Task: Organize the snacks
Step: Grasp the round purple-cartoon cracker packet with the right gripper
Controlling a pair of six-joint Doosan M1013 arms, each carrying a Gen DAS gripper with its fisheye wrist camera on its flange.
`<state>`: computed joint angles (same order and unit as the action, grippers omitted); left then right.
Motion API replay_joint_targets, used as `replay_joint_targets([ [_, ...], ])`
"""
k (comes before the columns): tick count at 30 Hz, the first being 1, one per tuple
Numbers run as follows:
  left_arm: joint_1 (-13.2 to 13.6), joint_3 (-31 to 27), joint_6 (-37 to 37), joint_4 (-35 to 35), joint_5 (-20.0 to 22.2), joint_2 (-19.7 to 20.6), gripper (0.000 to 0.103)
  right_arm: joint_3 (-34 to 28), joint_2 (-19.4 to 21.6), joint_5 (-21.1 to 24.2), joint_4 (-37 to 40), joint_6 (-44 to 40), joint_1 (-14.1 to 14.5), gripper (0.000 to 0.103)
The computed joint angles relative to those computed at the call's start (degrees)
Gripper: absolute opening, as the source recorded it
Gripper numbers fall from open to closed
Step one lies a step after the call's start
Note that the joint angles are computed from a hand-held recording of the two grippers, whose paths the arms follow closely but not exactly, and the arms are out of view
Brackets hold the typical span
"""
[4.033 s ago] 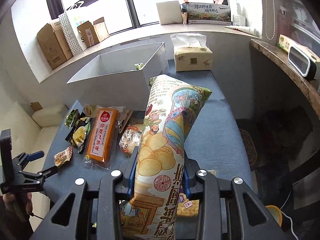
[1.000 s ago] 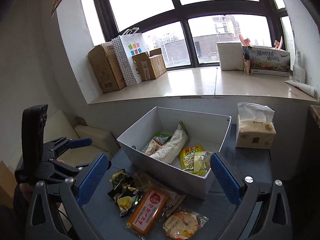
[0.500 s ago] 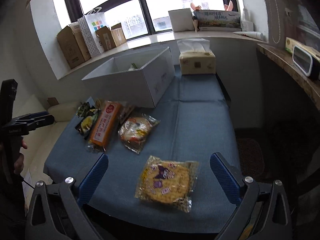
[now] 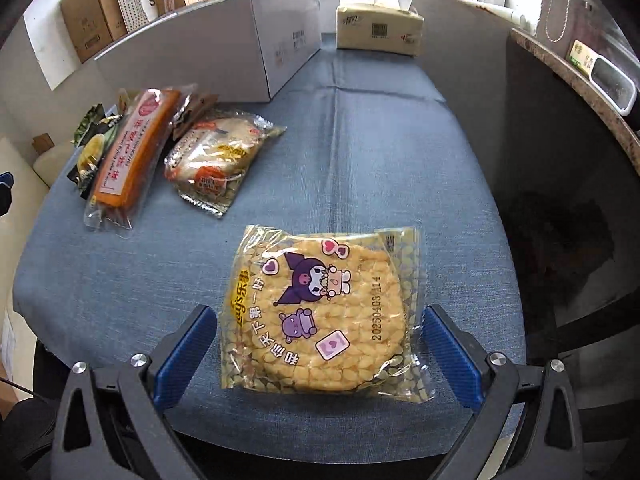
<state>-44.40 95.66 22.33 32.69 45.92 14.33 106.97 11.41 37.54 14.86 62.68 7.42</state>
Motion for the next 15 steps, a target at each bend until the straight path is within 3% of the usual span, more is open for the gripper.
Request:
replay_joint_targets([
  [5, 0.27, 0.15, 0.29, -1.11, 0.34, 0.42, 0.103, 0.46, -0.02, -2.27, -2.10, 1.16, 0.70, 0.103],
  [8, 0.72, 0.93, -0.33, -1.89, -0.24, 0.14, 0.103, 1.04, -0.86, -3.36, -1.99, 0.47, 0.65, 0.083],
  [11, 1.22, 1.85, -1.21, -2.64, -1.18, -0.27, 0.103, 0.72, -0.84, -1.27, 4.41, -5.56, -0.74, 0.081],
  [15, 1.67, 2.45, -2.26, -3.08, -1.21, -0.42, 0.103, 0.89, -1.73, -1.23, 6.98, -7.48, -1.68, 0.081],
])
